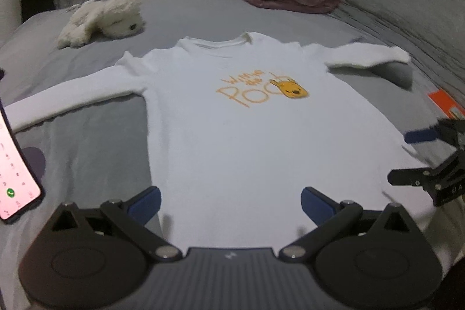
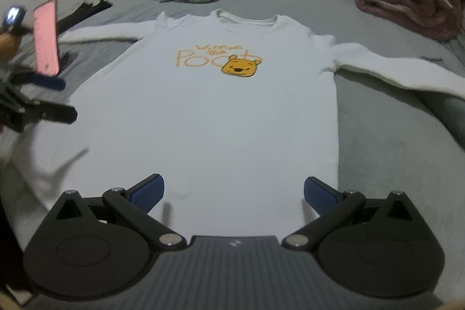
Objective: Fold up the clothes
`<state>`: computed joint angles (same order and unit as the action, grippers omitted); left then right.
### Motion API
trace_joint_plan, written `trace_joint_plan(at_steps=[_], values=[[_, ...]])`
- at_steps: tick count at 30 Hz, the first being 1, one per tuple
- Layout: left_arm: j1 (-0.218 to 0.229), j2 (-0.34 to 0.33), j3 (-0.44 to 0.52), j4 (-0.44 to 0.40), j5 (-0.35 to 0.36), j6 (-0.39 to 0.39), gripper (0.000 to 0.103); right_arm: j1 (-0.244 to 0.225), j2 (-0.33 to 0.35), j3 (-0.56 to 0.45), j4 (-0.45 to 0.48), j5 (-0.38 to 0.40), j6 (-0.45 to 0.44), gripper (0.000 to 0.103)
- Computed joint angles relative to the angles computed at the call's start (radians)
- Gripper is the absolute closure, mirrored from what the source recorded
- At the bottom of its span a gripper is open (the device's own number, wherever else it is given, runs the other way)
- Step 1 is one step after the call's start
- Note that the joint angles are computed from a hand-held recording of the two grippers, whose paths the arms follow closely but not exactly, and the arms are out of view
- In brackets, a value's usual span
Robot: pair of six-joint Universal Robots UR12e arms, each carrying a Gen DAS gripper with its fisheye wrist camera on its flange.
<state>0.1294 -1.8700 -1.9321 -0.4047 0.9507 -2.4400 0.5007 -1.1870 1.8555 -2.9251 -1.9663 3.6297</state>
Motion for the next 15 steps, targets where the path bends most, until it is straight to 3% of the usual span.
trace_joint_plan(at_steps=[5,9,14,15], values=[[-0.024,-0.005,0.041,0.015,0.05,-0.101,0.0,-0.015,0.004,-0.008,-0.026,-0.018,0.104,0.0],[-0.046,-0.036,0.063,0.099,0.07,-0.211,0.0,-0.031,0.009,-0.016,-0.025,-0.043,0.22,0.0],[-0.072,-0.095,0.054,0.312,0.127,-0.345,0.0,-0.055,0.012,-0.014,-0.028,-0.071,0.421,0.0],[-0.081,-0.101,0.063,0.303,0.147,-0.345,0.0,-0.056,0.013,-0.012,-0.035,-0.083,0.461,0.0]])
